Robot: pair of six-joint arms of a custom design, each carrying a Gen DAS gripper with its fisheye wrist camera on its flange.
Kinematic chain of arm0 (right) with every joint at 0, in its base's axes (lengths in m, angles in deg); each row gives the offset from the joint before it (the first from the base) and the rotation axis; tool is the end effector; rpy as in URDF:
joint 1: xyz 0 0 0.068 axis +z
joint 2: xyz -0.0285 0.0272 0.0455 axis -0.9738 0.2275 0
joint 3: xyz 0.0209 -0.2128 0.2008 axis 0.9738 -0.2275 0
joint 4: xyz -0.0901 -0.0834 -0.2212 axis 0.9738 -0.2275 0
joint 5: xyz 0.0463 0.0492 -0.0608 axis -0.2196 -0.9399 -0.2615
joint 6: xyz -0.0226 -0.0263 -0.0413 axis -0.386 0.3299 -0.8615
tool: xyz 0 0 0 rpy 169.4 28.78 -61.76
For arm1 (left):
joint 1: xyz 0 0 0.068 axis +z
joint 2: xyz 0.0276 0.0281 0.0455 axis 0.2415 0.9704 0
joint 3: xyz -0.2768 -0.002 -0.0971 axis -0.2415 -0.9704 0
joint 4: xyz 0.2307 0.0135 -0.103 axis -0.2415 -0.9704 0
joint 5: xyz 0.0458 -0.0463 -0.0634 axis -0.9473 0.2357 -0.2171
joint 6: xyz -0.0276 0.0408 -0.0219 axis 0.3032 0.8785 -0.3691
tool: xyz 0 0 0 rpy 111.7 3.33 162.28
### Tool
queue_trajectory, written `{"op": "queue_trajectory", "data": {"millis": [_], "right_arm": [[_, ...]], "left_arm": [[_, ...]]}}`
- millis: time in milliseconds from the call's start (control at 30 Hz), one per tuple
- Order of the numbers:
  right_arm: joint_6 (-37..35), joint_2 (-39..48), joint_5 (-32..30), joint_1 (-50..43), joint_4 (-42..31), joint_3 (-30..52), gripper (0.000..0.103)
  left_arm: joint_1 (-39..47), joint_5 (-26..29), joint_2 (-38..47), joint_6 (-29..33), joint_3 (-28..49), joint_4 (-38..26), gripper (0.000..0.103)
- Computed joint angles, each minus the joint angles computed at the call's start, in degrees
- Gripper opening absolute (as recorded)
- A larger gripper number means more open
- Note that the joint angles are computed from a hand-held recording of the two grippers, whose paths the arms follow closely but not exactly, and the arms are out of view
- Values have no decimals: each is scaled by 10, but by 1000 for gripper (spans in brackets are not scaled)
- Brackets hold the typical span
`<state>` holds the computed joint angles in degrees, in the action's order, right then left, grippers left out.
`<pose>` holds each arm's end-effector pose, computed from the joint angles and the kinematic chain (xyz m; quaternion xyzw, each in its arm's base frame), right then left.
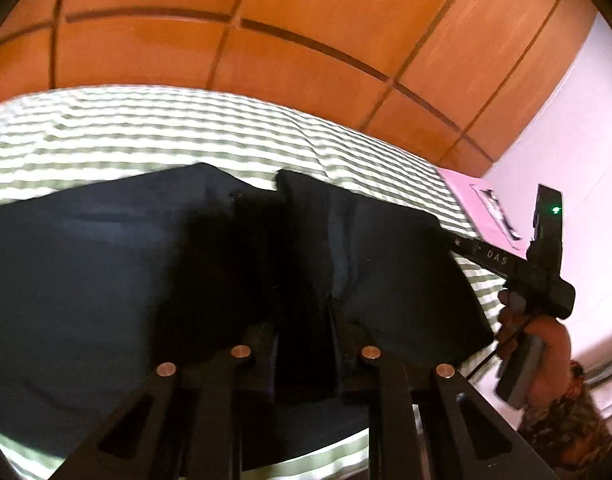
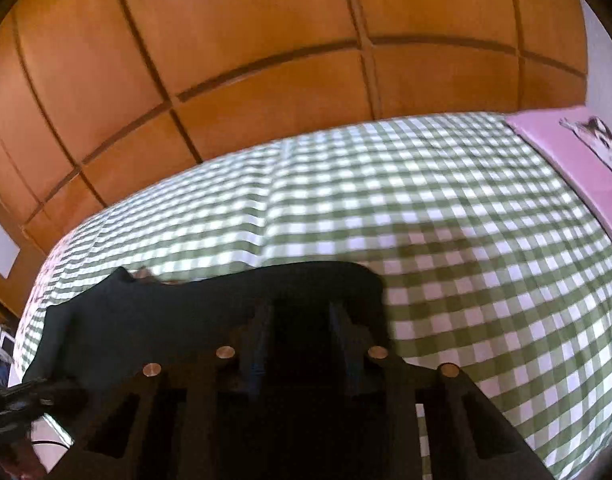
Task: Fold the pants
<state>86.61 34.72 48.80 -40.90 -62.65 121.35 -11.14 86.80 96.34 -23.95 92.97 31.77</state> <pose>0.2105 0.1362 0.1964 0.1457 0.9156 0.0803 0.3660 0.2104 -0.1113 0.1937 0.1468 0.9141 -0.2614 0.2732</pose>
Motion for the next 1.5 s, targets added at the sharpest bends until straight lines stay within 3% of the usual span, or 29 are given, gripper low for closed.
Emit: {"op": "queue_trajectory", "data": {"millis": [67,133,167,267,400,500,567,667,767,933,1000,1033,1167,1267,1367,1500], "right_arm": [[-13,19,-27,-22,2,-6,16],[-21,21,-34,-25,67,-47,15],[-28,24,-22,-18,79,-53,15],[-37,38,29,15,60,-43,15],[-16,-6,13,9,60,-60,16],[50,-101,16,19,38,-95,19],[75,-152,47,52,-1,-104,19],[87,-176,90,110,-68,-93,19],[84,-172,109,157,-87,-90,19],[111,-105,130,204,-130,-89,19],[116,-91,145,223,-110,-108,18],[114,-82,151,226,-115,-103,18],[104,-96,144,214,-157,-70,19],[76,-138,137,181,-143,-60,21],[29,-113,127,136,-130,-24,25],[-50,-29,63,61,-68,25,25]], "left_arm": [[12,3,36,-2,-11,16,20],[13,5,81,-15,-42,75,20],[3,-8,76,-15,-68,121,21],[-35,-69,38,5,-83,123,26],[-11,-85,-17,-1,-56,44,55],[32,-53,-82,-8,-48,37,71],[21,-52,-75,-9,-19,49,79],[-42,-95,-28,21,14,72,80],[-95,-142,47,67,32,113,80],[-133,-263,190,97,49,157,74],[-107,-213,202,81,0,251,74],[-97,-200,197,73,-8,254,74],[-86,-199,150,76,2,178,73],[-64,-182,90,69,1,139,74],[-58,-175,105,56,32,127,74],[-70,-214,155,61,71,118,74]]}}
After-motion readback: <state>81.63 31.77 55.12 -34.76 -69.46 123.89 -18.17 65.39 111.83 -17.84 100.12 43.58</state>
